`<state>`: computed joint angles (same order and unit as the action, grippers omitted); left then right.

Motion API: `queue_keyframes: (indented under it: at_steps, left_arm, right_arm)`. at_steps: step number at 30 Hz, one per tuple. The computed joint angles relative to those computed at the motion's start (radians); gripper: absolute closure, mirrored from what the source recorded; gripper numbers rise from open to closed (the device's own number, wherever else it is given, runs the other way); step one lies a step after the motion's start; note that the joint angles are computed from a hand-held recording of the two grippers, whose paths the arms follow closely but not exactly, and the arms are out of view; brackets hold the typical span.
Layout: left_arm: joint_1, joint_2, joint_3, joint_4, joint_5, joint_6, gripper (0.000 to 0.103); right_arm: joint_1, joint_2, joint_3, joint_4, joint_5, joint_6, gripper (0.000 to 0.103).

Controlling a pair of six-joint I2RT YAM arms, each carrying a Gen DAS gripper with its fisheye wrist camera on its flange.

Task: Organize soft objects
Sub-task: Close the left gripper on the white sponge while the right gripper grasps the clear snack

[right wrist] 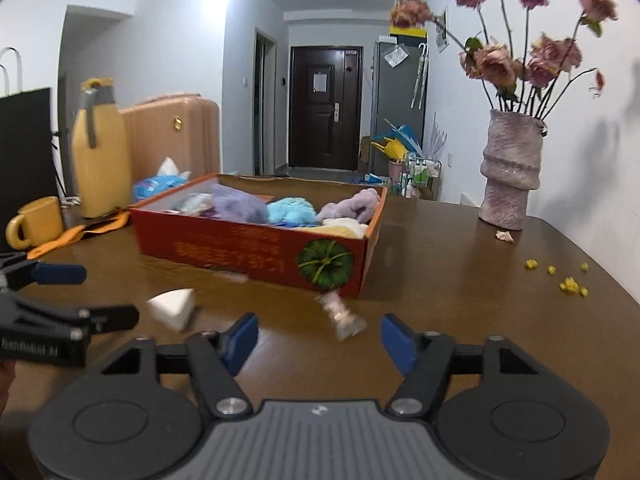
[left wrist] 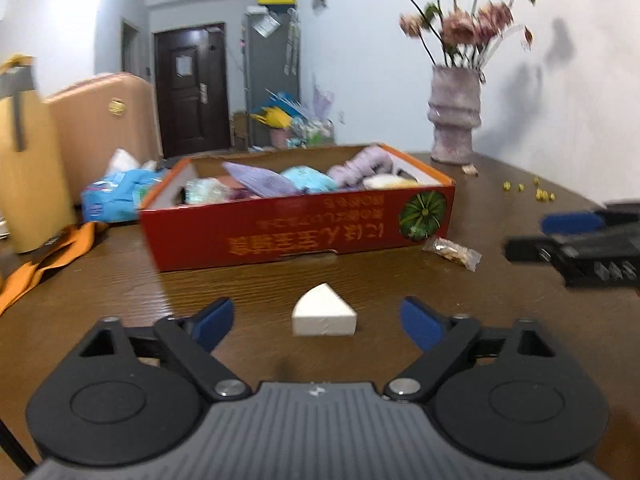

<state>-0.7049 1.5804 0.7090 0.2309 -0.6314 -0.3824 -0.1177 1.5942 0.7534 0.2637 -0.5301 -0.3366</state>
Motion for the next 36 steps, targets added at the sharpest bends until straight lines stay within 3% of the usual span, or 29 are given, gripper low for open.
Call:
queue_keyframes:
  at_steps: [4,9,11,15,21,27,36]
  left_arm:
    - [0.069,0.101,0.064,0.029,0.109,0.045,0.027]
    - [0.14,0.142,0.109,-0.002,0.211,0.005,0.037]
    - [0.153,0.155,0.127,-0.018,0.231,0.006,0.057]
    - [0.161,0.156,0.134,-0.044,0.24,-0.006,0.066]
    - [0.139,0.111,0.114,-0.088,0.218,-0.043,0.07]
    - [0.072,-0.035,0.021,-0.14,0.135,-0.086,0.07]
    - [-0.054,-0.283,-0.094,-0.291,0.007,-0.217,0.07]
  right_arm:
    - [0.052,0.189,0.19,-0.063,0.052,-0.004,0.053]
    - [0.079,0.31,0.32,-0.127,0.068,-0.011,0.062]
    - [0.085,0.348,0.365,-0.145,0.087,0.006,0.07]
    - [0.076,0.381,0.412,-0.183,0.052,0.029,0.081]
    - [0.079,0.376,0.396,-0.187,0.025,0.031,0.084]
    - [0.077,0.328,0.333,-0.191,0.001,0.03,0.091]
    - [0.02,0.003,-0.041,-0.15,-0.119,0.056,0.091]
